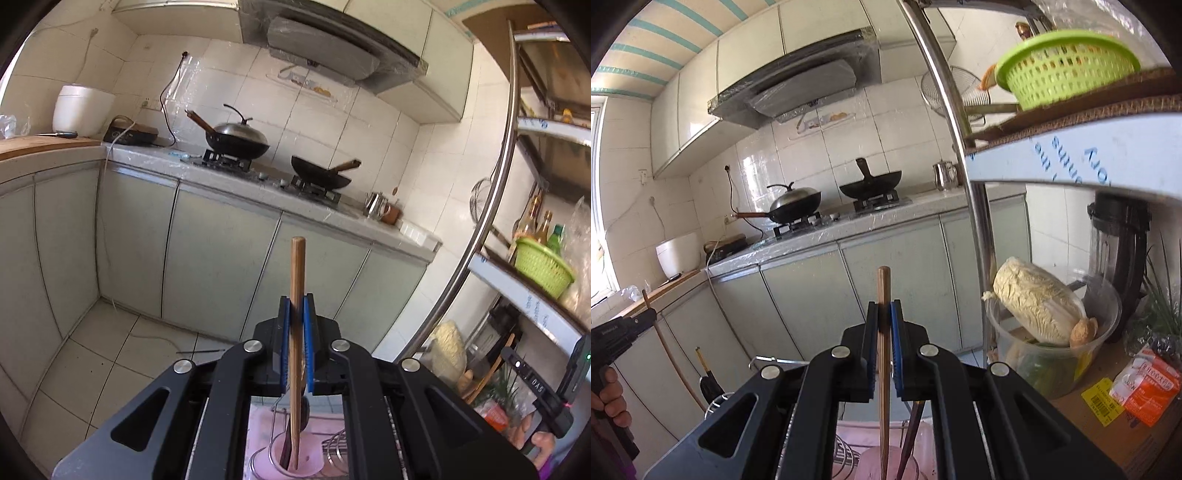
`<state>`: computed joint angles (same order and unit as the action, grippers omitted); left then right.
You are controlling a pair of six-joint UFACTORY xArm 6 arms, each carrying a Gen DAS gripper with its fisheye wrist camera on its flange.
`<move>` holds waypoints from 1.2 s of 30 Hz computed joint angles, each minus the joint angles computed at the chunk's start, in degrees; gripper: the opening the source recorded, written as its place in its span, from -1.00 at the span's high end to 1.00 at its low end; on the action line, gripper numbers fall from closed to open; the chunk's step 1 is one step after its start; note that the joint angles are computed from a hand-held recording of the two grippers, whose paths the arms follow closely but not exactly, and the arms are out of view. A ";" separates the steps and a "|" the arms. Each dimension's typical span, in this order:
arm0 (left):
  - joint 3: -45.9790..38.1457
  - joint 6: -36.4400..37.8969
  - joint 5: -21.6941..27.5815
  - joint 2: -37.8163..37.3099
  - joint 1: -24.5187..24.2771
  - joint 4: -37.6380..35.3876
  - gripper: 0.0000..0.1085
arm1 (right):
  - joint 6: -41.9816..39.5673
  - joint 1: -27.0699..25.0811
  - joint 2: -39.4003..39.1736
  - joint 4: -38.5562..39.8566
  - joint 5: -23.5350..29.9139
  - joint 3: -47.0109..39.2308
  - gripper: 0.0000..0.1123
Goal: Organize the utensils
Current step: 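Lower the chopsticks into the pink cup and open both tools, then grasp the clear plastic spoon with the left tool while the right tool grasps the serrated knife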
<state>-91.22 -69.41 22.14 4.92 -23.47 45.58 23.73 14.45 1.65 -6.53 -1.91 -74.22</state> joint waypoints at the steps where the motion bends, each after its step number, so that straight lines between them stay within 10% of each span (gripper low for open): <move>1: 0.24 0.81 0.20 0.46 -0.14 -0.78 0.88 | -0.63 0.21 0.12 0.68 0.28 0.16 0.88; 14: 5.72 12.71 1.69 3.53 -3.00 -12.93 0.87 | -16.53 2.40 -0.56 18.00 8.20 2.97 0.77; 17: 5.21 14.89 4.19 2.85 -3.51 -14.21 0.56 | -21.60 2.74 -2.44 23.70 8.73 4.04 0.53; 26: 13.58 3.74 0.73 -7.64 -4.18 -1.66 0.34 | -11.32 1.35 -15.74 12.63 2.99 15.96 0.42; 36: 23.41 35.02 0.76 -8.82 -12.24 -38.09 0.34 | -25.79 5.69 -22.20 34.55 25.00 29.52 0.50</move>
<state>-67.80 -34.39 22.90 -3.90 -35.70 7.50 -2.06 20.14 -20.55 28.02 23.10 -44.70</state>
